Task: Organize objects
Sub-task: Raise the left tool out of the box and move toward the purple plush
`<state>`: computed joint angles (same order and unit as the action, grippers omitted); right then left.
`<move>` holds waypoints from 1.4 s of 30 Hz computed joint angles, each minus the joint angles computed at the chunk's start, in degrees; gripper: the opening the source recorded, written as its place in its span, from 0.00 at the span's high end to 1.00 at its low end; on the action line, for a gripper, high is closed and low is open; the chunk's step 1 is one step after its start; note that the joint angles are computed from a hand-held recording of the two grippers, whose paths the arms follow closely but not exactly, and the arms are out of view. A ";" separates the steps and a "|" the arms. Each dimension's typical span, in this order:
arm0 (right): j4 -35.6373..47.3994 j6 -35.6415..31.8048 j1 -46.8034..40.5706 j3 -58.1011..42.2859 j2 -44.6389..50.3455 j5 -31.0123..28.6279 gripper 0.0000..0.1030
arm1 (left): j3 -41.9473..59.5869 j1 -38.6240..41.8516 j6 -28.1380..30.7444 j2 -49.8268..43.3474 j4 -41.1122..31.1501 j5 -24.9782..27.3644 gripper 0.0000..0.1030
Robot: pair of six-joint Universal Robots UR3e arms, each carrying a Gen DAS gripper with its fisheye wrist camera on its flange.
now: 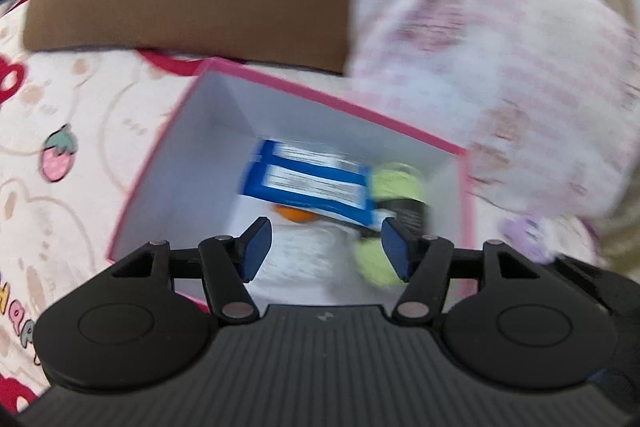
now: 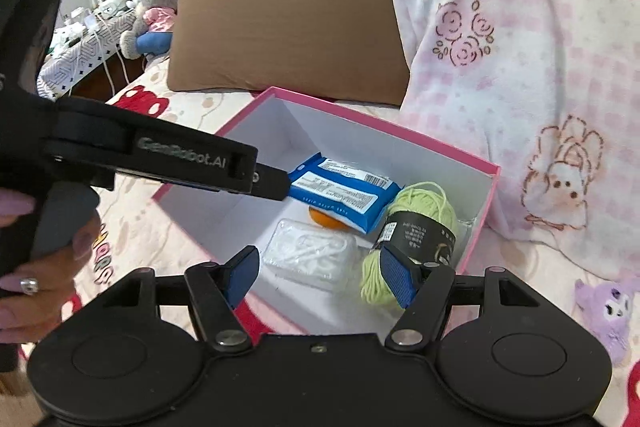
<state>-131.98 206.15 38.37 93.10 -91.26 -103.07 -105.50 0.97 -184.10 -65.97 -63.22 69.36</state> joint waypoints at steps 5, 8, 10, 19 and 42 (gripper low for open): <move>4.72 2.32 2.76 -1.05 -4.14 -1.55 0.30 | 6.46 -0.82 3.70 5.52 -10.46 -0.98 0.39; 5.54 3.68 4.22 0.29 -7.86 -1.76 0.30 | 10.84 -1.20 4.69 8.53 -15.74 0.74 0.35; 6.55 4.54 4.90 1.05 -10.58 -1.47 0.30 | 13.99 0.28 6.86 10.31 -21.26 -0.93 0.34; 16.75 7.00 10.30 -1.87 -17.70 -3.49 0.29 | 25.64 -5.58 3.61 11.57 -35.92 -1.65 0.28; 41.05 38.72 47.28 3.03 -30.25 -31.08 0.26 | 32.26 -63.98 -25.69 -14.80 -13.17 31.30 0.24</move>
<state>-90.93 244.87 85.65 96.14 -121.51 -134.16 -73.24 -63.01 -209.79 -80.76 -76.40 100.67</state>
